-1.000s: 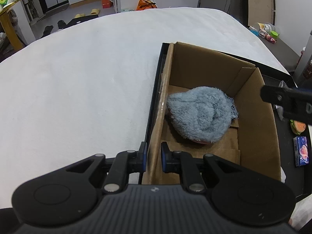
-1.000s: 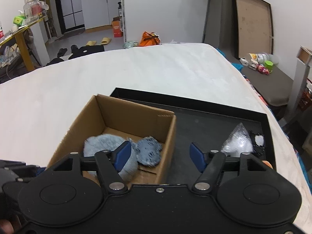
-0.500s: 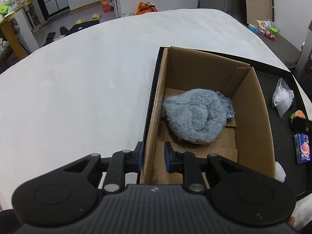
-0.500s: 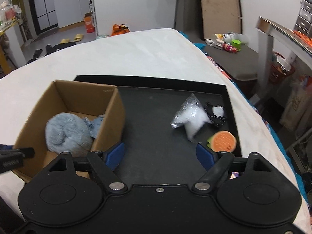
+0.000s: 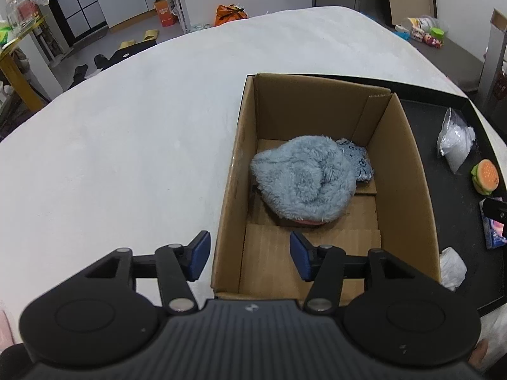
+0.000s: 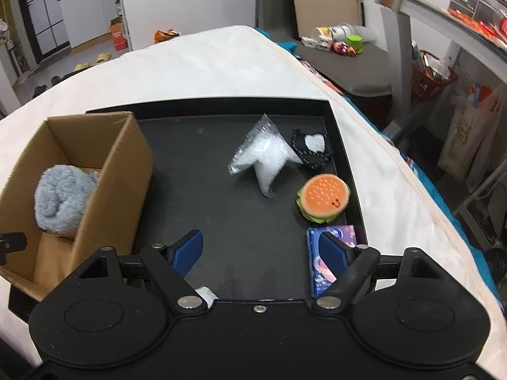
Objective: Organize soft objects
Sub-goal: 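Move the right gripper to the blue tissue pack and grasp it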
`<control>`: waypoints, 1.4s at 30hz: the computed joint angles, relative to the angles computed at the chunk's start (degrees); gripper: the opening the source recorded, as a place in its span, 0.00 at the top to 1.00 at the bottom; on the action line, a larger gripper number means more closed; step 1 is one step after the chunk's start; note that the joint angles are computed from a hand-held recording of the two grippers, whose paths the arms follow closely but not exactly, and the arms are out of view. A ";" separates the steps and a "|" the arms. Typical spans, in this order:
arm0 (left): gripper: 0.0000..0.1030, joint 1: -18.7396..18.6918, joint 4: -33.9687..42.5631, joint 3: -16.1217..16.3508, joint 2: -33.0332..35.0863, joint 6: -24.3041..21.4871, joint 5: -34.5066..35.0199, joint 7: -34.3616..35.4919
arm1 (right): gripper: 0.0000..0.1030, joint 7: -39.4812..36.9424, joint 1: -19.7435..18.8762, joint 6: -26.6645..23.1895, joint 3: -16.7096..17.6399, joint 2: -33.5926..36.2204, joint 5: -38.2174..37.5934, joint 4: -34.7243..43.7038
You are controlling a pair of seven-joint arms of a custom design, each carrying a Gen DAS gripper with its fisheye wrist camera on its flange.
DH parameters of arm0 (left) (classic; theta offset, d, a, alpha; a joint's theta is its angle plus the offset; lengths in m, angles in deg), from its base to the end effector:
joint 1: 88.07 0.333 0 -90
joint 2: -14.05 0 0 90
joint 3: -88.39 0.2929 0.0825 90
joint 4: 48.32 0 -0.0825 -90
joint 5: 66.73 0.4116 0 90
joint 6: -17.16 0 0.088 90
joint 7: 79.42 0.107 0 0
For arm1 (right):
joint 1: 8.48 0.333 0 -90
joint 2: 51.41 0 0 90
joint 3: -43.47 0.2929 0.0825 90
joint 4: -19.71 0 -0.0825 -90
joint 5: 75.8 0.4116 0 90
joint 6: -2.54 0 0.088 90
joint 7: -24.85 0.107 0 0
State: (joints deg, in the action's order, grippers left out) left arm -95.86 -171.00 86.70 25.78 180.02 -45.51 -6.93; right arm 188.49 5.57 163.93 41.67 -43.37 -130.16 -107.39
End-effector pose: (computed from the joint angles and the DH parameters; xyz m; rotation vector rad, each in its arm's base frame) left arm 0.6064 -0.1202 0.3194 -1.7194 2.0705 -0.4395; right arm 0.5614 0.1629 0.3062 -1.6586 2.0848 -0.6995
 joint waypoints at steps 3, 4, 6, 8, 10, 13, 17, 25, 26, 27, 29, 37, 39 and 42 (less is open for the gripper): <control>0.47 -0.67 0.24 0.48 0.05 -0.75 1.77 -1.50 | 0.23 1.12 -0.09 -0.37 -0.27 0.09 -0.21 -0.55; 0.47 -0.78 0.30 0.52 0.07 -0.87 2.22 -1.87 | 0.23 1.74 0.00 -1.09 -0.34 0.23 -0.46 -0.49; 0.47 -1.14 0.43 0.74 0.10 -1.23 3.70 -2.87 | 0.23 2.80 0.09 -2.32 -0.36 0.51 -0.65 -0.34; 0.47 -1.44 0.68 0.93 0.28 -1.51 5.31 -3.81 | 0.23 3.71 0.07 -2.92 -0.39 0.96 -0.41 -0.26; 0.47 -1.77 1.11 1.21 0.50 -2.09 6.96 -5.24 | 0.23 3.65 -0.11 -3.24 -0.35 1.54 0.64 -0.27; 0.47 -1.71 1.51 1.18 0.69 -2.44 8.39 -6.10 | 0.23 2.01 -0.51 -3.58 -0.27 2.34 3.79 -0.34; 0.47 -1.59 2.37 1.13 1.11 -3.22 9.20 -7.55 | 0.23 1.61 -0.47 -4.23 -0.59 2.90 6.19 -0.45; 0.46 -1.95 3.27 1.17 1.76 -4.33 11.87 -9.29 | 0.23 0.15 -0.50 -5.08 -0.95 4.65 9.61 0.56; 0.46 -1.98 3.34 1.20 1.84 -4.36 12.17 -9.41 | 0.23 -0.31 -0.55 -5.11 -0.95 4.97 10.29 0.76; 0.46 -2.13 3.49 1.28 1.98 -4.52 12.65 -9.75 | 0.23 -0.25 -0.43 -5.27 -1.13 5.19 10.43 0.94; 0.46 -2.24 3.75 1.26 2.18 -4.86 13.08 -10.04 | 0.23 1.47 0.36 -6.31 -1.90 5.42 8.65 1.42; 0.46 -2.20 3.71 1.13 2.28 -5.11 13.79 -10.13 | 0.22 0.22 -0.13 -6.56 -2.16 7.49 10.14 3.03; 0.46 -2.33 3.66 1.28 2.20 -5.09 14.39 -10.57 | 0.22 -0.14 0.23 -6.97 -2.24 7.45 9.96 3.04; 0.46 -2.07 3.26 1.23 1.85 -4.78 14.25 -11.08 | 0.24 -0.43 0.02 -5.75 -2.21 6.78 10.63 2.16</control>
